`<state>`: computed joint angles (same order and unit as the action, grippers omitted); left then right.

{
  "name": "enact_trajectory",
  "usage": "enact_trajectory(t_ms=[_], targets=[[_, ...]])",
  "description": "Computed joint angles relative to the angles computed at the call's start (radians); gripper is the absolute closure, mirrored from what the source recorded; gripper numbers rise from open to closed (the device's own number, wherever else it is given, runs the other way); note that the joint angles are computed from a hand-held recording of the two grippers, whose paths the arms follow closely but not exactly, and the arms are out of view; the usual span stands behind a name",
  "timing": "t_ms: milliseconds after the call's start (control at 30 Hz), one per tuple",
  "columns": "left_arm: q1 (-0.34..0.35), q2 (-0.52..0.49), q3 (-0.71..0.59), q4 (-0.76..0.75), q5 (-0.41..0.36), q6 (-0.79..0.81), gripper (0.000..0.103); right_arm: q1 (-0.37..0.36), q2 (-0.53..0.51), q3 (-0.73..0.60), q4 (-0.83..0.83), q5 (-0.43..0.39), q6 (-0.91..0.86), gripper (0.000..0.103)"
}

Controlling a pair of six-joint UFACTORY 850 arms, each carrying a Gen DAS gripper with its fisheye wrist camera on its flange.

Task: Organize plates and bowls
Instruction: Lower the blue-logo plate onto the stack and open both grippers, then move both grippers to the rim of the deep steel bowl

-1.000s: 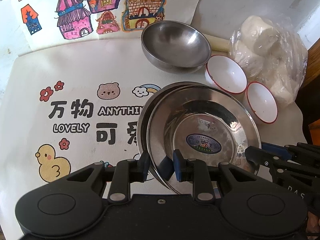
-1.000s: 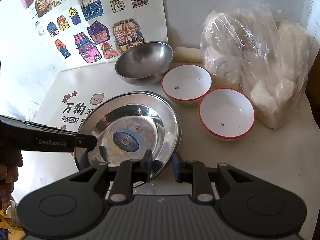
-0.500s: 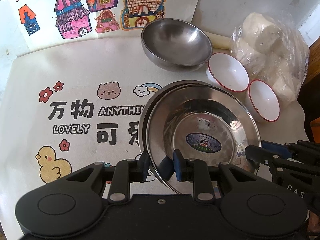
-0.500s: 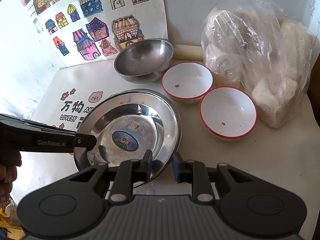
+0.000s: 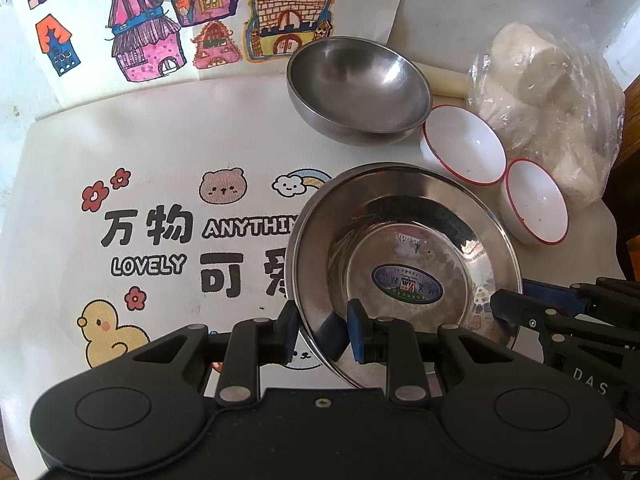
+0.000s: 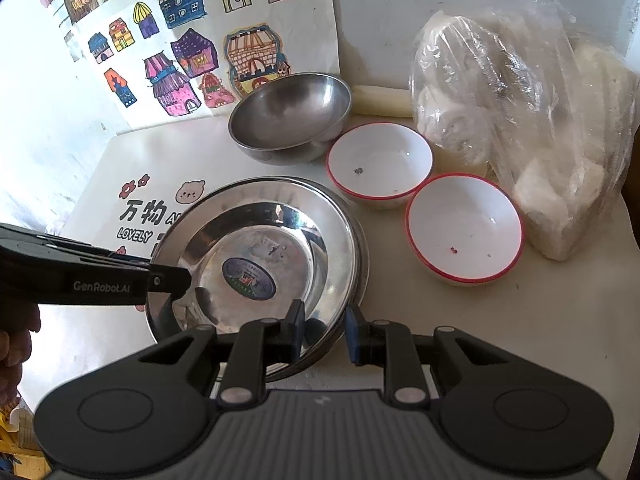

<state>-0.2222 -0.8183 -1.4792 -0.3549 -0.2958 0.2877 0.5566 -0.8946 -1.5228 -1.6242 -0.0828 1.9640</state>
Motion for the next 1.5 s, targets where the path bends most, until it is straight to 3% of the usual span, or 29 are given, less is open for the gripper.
enact_trajectory(t_ms=[267,467,567,700,833,933,1000,1133,1300,1367,1400,1500], targets=[[-0.012,-0.012,-0.017,0.132,-0.018,-0.105,0.072,0.002,-0.006,-0.011,0.136,-0.001,-0.140,0.079],[-0.013,-0.014,-0.016,0.142,-0.011,-0.105,0.072,0.004,-0.009,-0.017,0.213,-0.010,-0.221,0.079],[-0.013,-0.015,-0.018,0.146,-0.009,-0.102,0.072,0.008,-0.015,-0.026,0.330,-0.023,-0.338,0.079],[-0.009,-0.024,-0.025,0.113,-0.026,-0.077,0.072,0.011,-0.014,-0.023,0.176,-0.019,-0.192,0.079],[-0.002,-0.020,-0.018,0.060,-0.026,-0.029,0.072,0.016,-0.017,-0.031,0.205,-0.028,-0.226,0.079],[0.008,-0.014,-0.013,-0.023,-0.020,0.041,0.060,0.018,-0.020,-0.035,0.224,-0.041,-0.234,0.075],[0.014,-0.009,-0.010,-0.067,-0.017,0.070,0.046,0.020,-0.019,-0.032,0.179,-0.049,-0.179,0.070],[0.032,-0.003,-0.004,-0.173,-0.016,0.147,0.030,0.024,-0.014,-0.022,0.083,-0.063,-0.065,0.063],[0.053,-0.008,-0.012,-0.203,-0.032,0.147,0.008,0.031,-0.007,-0.010,0.047,-0.087,0.002,0.034],[0.062,-0.015,-0.019,-0.207,-0.046,0.139,0.001,0.034,-0.006,-0.007,0.037,-0.094,0.019,0.024],[0.065,-0.015,-0.019,-0.209,-0.045,0.140,0.001,0.037,-0.005,-0.007,0.035,-0.102,0.025,0.015],[0.074,-0.015,-0.019,-0.250,-0.052,0.195,0.001,0.043,-0.001,0.002,-0.051,-0.121,0.126,0.002]])
